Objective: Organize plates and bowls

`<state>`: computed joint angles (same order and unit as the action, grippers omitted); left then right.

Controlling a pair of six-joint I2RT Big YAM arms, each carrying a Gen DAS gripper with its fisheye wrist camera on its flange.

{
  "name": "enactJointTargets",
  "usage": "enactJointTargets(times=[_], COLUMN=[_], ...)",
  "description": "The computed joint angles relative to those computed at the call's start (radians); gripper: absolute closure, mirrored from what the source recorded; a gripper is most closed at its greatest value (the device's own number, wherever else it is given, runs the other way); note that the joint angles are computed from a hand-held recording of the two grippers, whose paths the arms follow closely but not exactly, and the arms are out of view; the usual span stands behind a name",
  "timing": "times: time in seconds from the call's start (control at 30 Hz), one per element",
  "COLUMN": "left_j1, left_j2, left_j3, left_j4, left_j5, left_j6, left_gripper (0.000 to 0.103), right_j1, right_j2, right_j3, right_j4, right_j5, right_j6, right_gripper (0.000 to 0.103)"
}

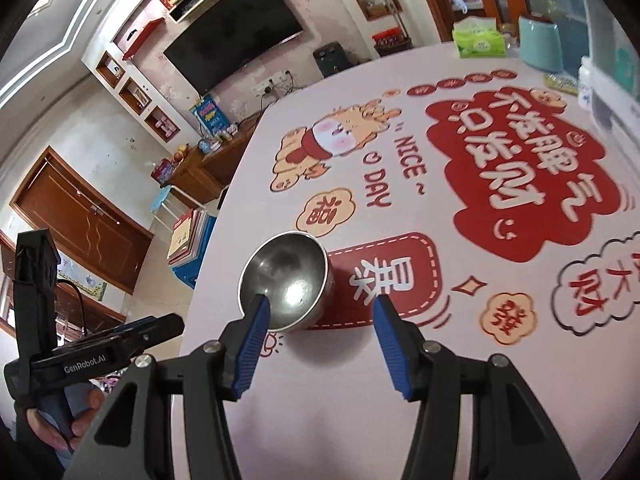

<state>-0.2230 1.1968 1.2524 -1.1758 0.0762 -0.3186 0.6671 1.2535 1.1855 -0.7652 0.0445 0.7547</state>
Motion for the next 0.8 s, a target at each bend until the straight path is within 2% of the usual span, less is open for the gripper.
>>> enactJointTargets(times=[0.4, 0.7, 0.8], left_j1=[-0.011, -0.006, -0.002], left_j2=[0.112, 0.192, 0.214], left_j3=[-0.003, 0.002, 0.003], left_j4=[0.111, 0.12, 0.125], left_j5=[0.01, 0.042, 0.053], left_j6=[-0.042, -0.054, -0.06], left_gripper=[0.03, 0.03, 0.034], right_j1=[-0.05, -0.076, -0.076], right_j2=[0.108, 0.162, 0.175], right_j3=[-0.019, -0.032, -0.034], right_j4=[0.101, 0.15, 0.161], right_j5=[-0.155, -0.254, -0.271], right_j6=[0.065, 0.121, 0.132], right_gripper=[0.049, 0.049, 0.054])
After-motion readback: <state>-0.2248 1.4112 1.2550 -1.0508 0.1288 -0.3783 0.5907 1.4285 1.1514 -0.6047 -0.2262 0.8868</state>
